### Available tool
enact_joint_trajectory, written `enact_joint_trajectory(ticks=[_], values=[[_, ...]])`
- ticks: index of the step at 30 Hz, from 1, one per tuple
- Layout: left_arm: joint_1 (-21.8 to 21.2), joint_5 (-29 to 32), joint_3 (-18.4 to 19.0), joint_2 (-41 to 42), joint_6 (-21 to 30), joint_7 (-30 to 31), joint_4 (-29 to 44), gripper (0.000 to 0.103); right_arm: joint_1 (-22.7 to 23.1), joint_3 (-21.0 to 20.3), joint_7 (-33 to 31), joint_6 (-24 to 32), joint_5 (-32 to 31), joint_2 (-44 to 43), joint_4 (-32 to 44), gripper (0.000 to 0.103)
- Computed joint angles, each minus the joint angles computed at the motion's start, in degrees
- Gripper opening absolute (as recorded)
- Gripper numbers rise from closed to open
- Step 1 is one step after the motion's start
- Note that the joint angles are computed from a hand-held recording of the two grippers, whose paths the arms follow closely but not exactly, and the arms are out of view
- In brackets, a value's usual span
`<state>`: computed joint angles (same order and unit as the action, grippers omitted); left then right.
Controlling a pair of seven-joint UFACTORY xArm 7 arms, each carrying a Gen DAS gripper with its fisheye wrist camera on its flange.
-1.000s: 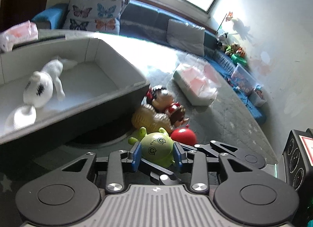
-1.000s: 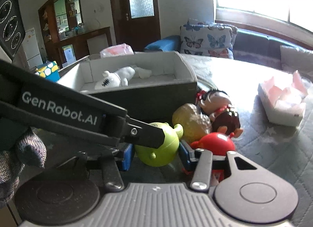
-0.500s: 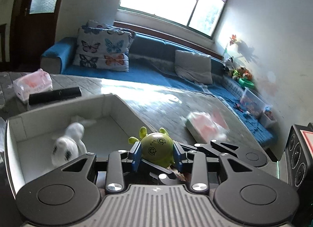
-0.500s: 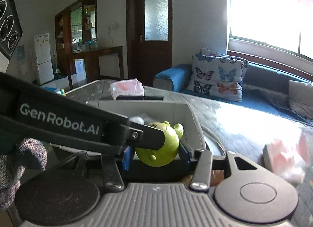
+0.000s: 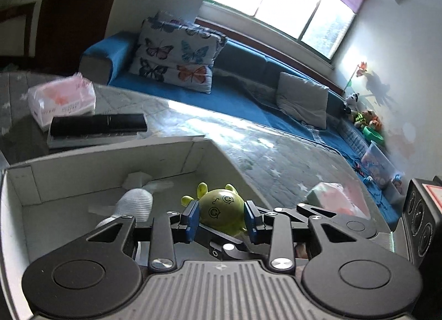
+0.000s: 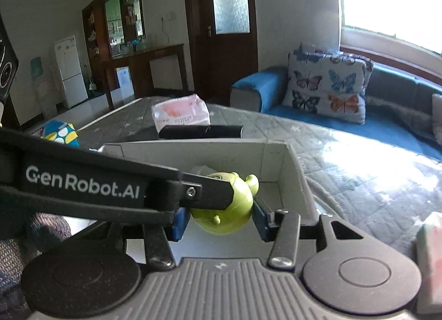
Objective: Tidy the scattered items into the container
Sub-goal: 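Lift the green alien toy with the left gripper and carry it into the box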
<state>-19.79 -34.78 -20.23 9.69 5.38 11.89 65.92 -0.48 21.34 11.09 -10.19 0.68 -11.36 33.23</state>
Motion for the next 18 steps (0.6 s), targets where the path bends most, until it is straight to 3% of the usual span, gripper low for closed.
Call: enact_joint_trajectory(ticks=[3, 6, 14, 18], values=[[1.49, -2.4, -0.96, 1.91, 0.9, 1.39, 1.51, 0.037, -1.41, 1.13, -0.3, 0.75, -0.37, 2.63, 1.75, 0.049], [1.72, -2.31, -0.74, 3.18, 1.62, 0.99, 2.26, 0.037, -7.56, 7.14, 0.01, 1.58, -1.18, 4.44, 3.2, 0.049], [2.98, -2.12, -1.78, 4.59, 2.25, 0.68, 2.98, 0.037, -35.89, 33.85, 9.2, 3.65, -12.31, 6.39, 5.74, 0.049], [3.44, -3.29, -2.52, 4.63, 2.1, 1.76, 2.97, 0.037, -42.95, 40.22, 13.32, 4.33, -16.42, 5.92, 5.99, 0.049]])
